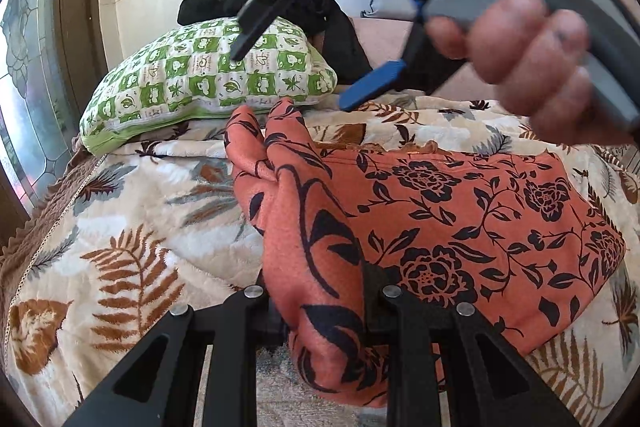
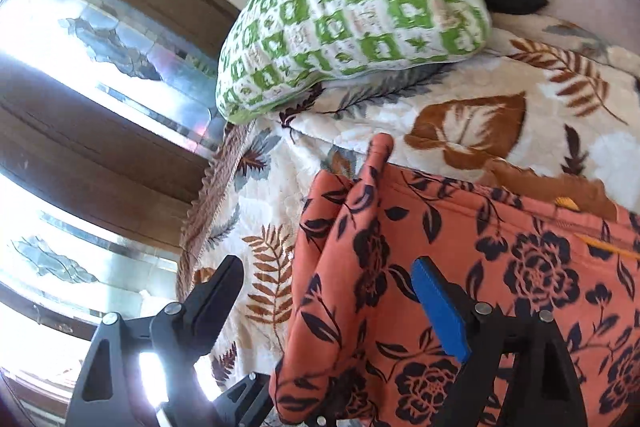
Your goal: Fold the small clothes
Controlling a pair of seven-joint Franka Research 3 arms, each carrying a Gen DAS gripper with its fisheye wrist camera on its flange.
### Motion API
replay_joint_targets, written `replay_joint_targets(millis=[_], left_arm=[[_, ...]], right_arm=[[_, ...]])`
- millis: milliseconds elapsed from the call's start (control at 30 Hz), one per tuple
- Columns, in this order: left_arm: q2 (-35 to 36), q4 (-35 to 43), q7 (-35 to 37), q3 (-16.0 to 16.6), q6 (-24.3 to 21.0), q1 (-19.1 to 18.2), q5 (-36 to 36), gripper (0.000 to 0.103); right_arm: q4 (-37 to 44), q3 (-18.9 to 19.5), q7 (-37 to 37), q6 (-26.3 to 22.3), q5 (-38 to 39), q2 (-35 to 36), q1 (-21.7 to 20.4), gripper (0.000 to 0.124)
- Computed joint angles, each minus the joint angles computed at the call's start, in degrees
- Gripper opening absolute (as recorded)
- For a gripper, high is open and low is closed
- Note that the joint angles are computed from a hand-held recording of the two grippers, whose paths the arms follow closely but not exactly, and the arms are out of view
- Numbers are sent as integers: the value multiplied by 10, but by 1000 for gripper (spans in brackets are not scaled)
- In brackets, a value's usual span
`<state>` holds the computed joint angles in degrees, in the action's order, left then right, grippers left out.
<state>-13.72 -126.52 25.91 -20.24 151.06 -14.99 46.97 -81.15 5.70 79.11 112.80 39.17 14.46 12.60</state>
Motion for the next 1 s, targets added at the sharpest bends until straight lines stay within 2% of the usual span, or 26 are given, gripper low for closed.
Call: replay_joint_targets(millis=[67,167,200,267,300,333,367,400,467,600,667,733,900,1000], left_arm=[[2,2,2,-1,3,-1,3,24],[3,4,4,-5,2,-2,14,24],[4,4,4,-6,2,-3,18,24],[3,3,5,-5,8,-5,21,24],[2,1,4,-4,13,-5,23,24],[2,-1,6,-2,21,-5,21,24],[1,-3,9,0,30,-6,17,24],[0,-5,10,1,39,-6,14,24],[-1,-8,13,2,67,-6,13,24],[12,5,24,0,138,-10,-1,24],[30,26,34,-9,148,-16,-7,24],[60,55,36,-19,155,-25,-11,24],[185,183,108,-23,130,-93,-76,24],[251,257,143,-19,91,-134,-88,24]], right_arm=[[71,3,17,-23,-57,50,22,88],[175,2,57,-92,-121,124,42,88],[192,4,59,-100,-130,137,46,88],[179,7,54,-83,-132,134,47,82],[167,4,53,-73,-142,128,51,55],[162,1,46,-70,-160,124,56,36],[160,-5,40,-71,-186,120,63,21],[138,-11,37,-54,-207,104,67,18],[71,-17,29,-8,-217,60,61,15],[-62,-24,-11,82,-163,-42,19,15],[-105,-33,-30,104,-142,-82,0,15],[-129,-44,-47,104,-131,-110,-18,14],[-177,-75,-70,108,-158,-147,-60,14],[-196,-95,-79,107,-140,-151,-91,14]])
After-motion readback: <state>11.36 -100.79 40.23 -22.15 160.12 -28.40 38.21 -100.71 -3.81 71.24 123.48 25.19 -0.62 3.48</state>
